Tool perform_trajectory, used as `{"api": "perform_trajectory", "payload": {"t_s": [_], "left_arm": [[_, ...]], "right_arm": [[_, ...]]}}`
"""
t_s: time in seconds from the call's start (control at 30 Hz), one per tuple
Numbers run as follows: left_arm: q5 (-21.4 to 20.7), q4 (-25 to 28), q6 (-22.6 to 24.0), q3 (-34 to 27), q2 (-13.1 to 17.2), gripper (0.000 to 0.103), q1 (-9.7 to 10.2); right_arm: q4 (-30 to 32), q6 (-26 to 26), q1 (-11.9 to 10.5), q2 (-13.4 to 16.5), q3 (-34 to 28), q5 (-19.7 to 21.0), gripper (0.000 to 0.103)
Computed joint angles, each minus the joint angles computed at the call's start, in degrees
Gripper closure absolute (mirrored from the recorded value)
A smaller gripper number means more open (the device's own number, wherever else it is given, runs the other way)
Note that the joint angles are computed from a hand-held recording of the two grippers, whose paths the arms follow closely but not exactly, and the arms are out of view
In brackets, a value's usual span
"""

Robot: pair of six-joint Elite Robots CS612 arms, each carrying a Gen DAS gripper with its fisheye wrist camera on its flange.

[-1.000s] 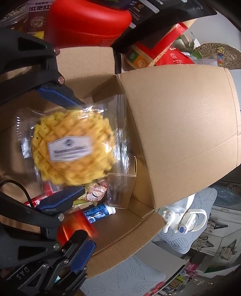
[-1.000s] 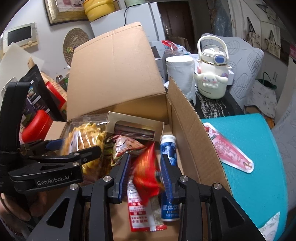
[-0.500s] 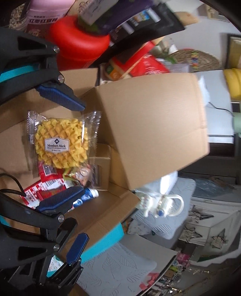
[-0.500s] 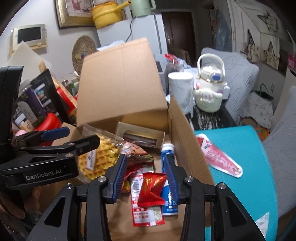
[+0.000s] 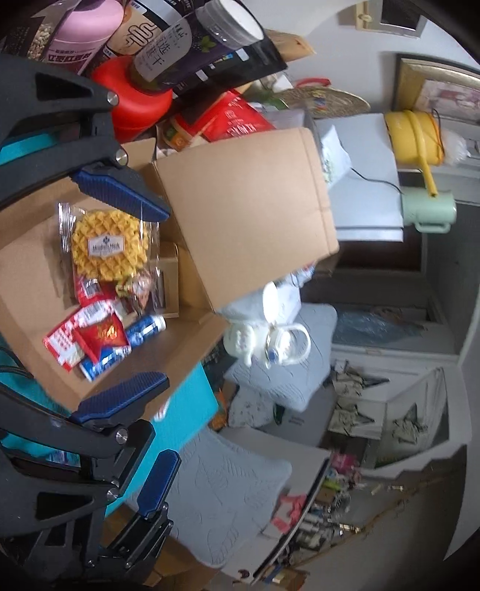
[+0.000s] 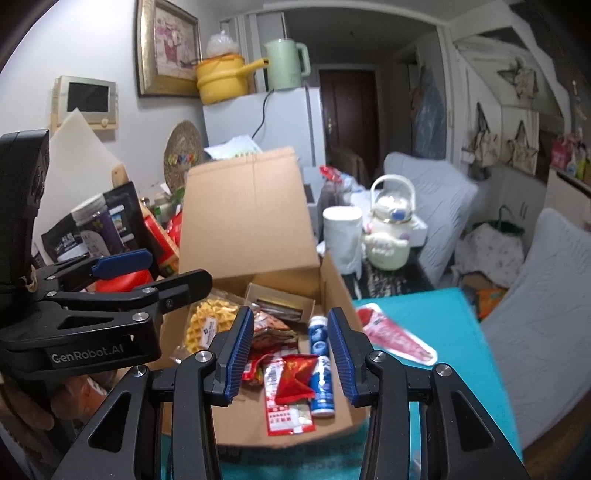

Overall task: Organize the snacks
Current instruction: 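Withdraw both open tools from the box toward the silver pouch and white bag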

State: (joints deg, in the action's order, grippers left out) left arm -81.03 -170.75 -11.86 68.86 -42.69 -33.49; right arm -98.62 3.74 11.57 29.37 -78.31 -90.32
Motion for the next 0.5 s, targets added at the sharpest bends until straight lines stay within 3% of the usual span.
{"api": "perform_trajectory", "payload": {"t_s": [0.3, 0.5], "left_arm": [[-3.22, -4.87, 4.22, 3.36, -1.97, 0.019, -1.25], [-8.65, -4.30, 6.59, 3.81, -2.26, 0.019, -1.76]], "right_arm": [[2.19, 0.50, 0.48, 2.00, -6.10, -4.75, 0.062], [4.97, 3.07, 0.50, 3.62, -9.91, -8.13, 0.062]]}}
